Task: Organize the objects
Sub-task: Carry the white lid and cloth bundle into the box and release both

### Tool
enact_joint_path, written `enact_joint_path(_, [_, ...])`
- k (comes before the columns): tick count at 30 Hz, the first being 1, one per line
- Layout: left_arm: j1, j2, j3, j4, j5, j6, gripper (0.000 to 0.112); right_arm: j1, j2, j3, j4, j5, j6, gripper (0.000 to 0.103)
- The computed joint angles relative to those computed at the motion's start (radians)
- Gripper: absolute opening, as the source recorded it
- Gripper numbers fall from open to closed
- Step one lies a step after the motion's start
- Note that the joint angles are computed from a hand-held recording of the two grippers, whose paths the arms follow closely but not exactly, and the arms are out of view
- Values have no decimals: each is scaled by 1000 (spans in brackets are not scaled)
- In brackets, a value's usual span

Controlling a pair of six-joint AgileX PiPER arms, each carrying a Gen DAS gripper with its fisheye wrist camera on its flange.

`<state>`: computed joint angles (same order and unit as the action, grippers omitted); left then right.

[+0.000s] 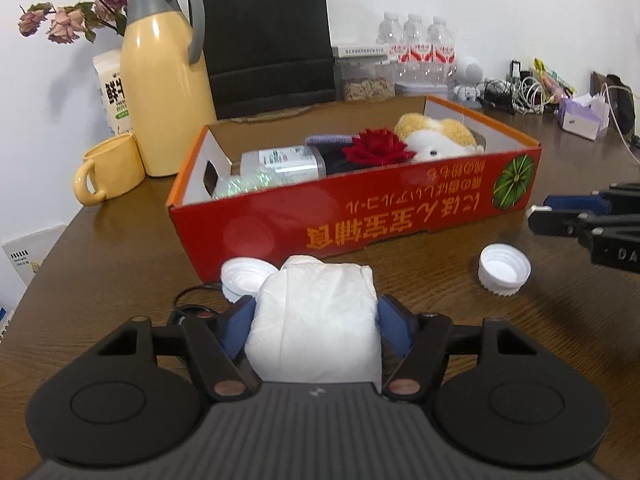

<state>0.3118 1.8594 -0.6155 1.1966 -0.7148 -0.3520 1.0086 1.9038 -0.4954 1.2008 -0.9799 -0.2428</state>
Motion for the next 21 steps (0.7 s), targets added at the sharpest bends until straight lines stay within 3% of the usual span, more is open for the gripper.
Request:
enact_joint_path(12, [44, -121, 1, 125, -106, -162, 69, 38, -30, -10, 31, -46, -60, 27])
enact_joint_path(21, [-65, -144, -128, 91, -76, -312, 69, -42, -111, -118, 19, -6, -279, 27])
